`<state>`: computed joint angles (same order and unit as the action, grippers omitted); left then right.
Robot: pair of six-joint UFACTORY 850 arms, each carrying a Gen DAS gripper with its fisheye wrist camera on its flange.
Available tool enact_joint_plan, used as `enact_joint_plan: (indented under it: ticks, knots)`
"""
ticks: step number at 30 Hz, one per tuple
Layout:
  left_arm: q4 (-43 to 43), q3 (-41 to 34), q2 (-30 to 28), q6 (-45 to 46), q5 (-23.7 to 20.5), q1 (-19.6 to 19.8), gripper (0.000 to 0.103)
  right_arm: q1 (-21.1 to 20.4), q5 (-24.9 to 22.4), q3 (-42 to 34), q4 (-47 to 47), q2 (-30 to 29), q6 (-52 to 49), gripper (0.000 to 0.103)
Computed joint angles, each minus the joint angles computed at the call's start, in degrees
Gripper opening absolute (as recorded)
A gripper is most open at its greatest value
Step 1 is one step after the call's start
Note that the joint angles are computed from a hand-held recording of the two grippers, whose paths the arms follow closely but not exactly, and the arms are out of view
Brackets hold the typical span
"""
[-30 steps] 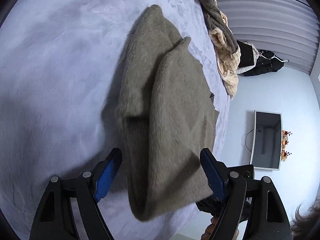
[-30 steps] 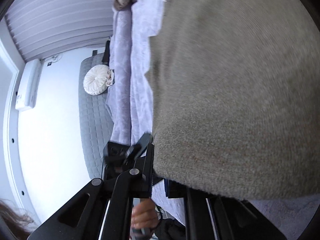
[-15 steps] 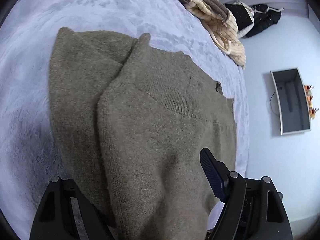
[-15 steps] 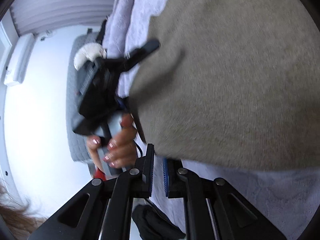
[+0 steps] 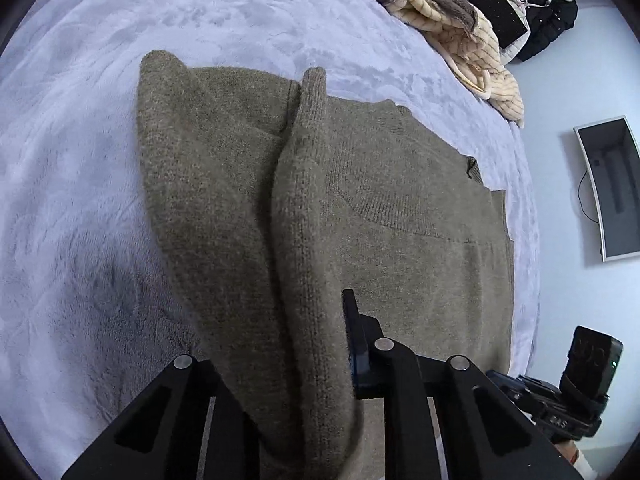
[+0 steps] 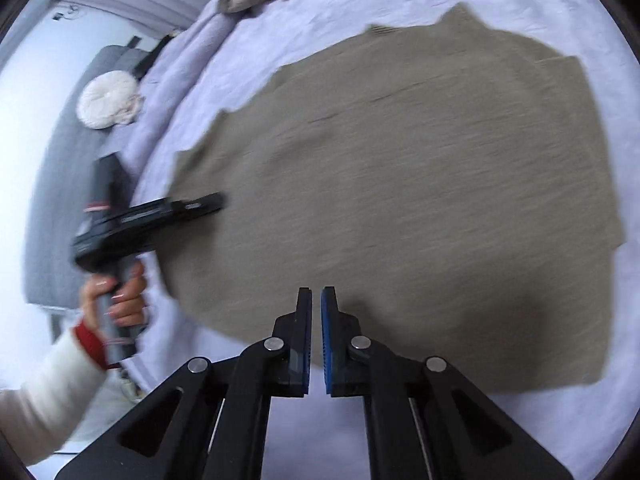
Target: Fold small clothes
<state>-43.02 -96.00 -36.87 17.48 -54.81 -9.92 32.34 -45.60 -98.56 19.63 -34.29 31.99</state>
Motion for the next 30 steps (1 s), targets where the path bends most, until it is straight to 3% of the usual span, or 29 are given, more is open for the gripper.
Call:
enact_joint_plan:
  ticks: [3, 7, 14, 19, 22, 30]
  knots:
    - [-4.11, -0.01, 1.56, 1.31, 0.42, -0.32, 0.019, -2.08, 2.39, 7.89, 4.80, 2.79, -0.86, 0.004]
    - [-10.45, -2.35, 2.96, 4.77, 0.08, -1.58, 0.019, -3.50, 11.71, 18.95, 19.86, 8.02, -10.79, 0.003]
    - [-3.98, -16.99, -2.39, 3.59, -1.55, -10.02, 0.019, -4.55, 17.53, 26.29, 36.41, 11.16, -22.97, 0.001]
    - [10.92, -36.71, -15.03, -4.91, -7.02, -19.16, 0.019, -5.68, 19.30, 32.73, 53.60, 13.89, -37.33, 0.000]
    - [20.91, -49.48, -23.57, -11.31, -13.13, -23.36, 0.020, -6.23, 19.14, 34.92, 60.68, 14.75, -43.19, 0.000]
    - [45.80, -53.83, -24.81, -14.82, -14.47, -31.36, 0.024, -7.89, 15.95, 39.72, 71.43, 17.20, -53.55, 0.000]
